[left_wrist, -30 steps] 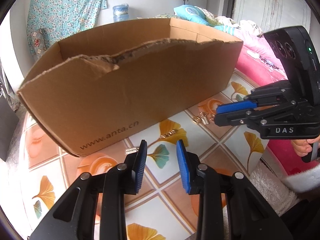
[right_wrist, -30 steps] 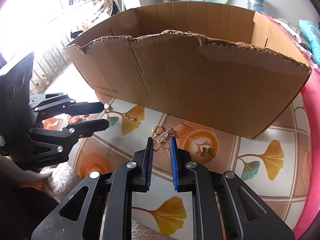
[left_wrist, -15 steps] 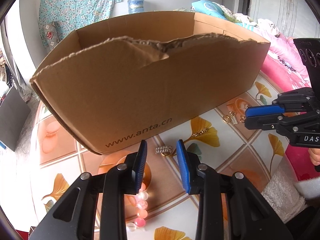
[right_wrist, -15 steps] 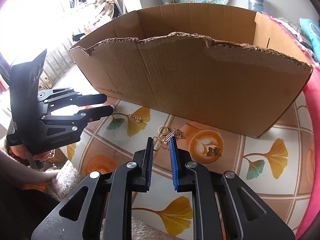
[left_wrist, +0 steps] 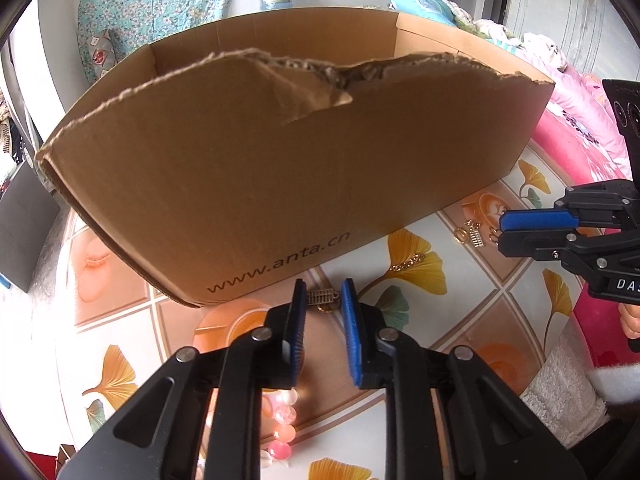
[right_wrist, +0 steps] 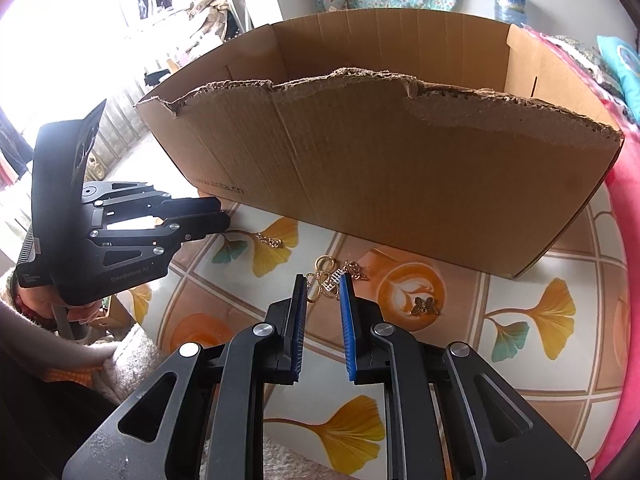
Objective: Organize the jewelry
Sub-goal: 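Lift the gold ring charm with the right gripper toward the box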
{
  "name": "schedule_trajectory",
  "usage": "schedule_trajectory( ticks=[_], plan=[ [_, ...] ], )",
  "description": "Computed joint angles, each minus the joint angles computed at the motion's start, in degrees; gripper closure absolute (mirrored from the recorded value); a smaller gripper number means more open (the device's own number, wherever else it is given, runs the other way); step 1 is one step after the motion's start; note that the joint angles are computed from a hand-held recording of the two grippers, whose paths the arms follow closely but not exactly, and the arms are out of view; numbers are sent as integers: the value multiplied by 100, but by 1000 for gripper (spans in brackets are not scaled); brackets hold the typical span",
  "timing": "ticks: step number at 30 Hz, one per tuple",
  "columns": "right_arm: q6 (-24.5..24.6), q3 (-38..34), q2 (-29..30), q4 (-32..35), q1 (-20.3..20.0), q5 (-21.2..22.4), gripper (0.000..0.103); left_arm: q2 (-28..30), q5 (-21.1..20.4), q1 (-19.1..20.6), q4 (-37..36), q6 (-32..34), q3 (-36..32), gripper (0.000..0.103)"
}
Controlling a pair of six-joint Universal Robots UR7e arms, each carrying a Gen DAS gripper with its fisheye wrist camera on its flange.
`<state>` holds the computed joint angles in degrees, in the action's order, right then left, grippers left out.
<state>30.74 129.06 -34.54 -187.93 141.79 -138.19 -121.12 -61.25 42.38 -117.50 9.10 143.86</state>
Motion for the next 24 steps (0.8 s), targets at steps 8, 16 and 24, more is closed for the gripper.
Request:
schedule_trajectory(
  ticks=[8, 16, 24],
  plan=[
    [25, -17, -7, 47, 44, -47, 88, 3, -203, 180, -96, -16, -56, 93],
    [73, -13, 27, 3, 115, -103, 88, -147, -411, 412, -158, 205, -140, 101],
    [175, -12, 35, 16, 239, -160, 88, -279, -429, 550, -299, 171, -170, 103]
  ],
)
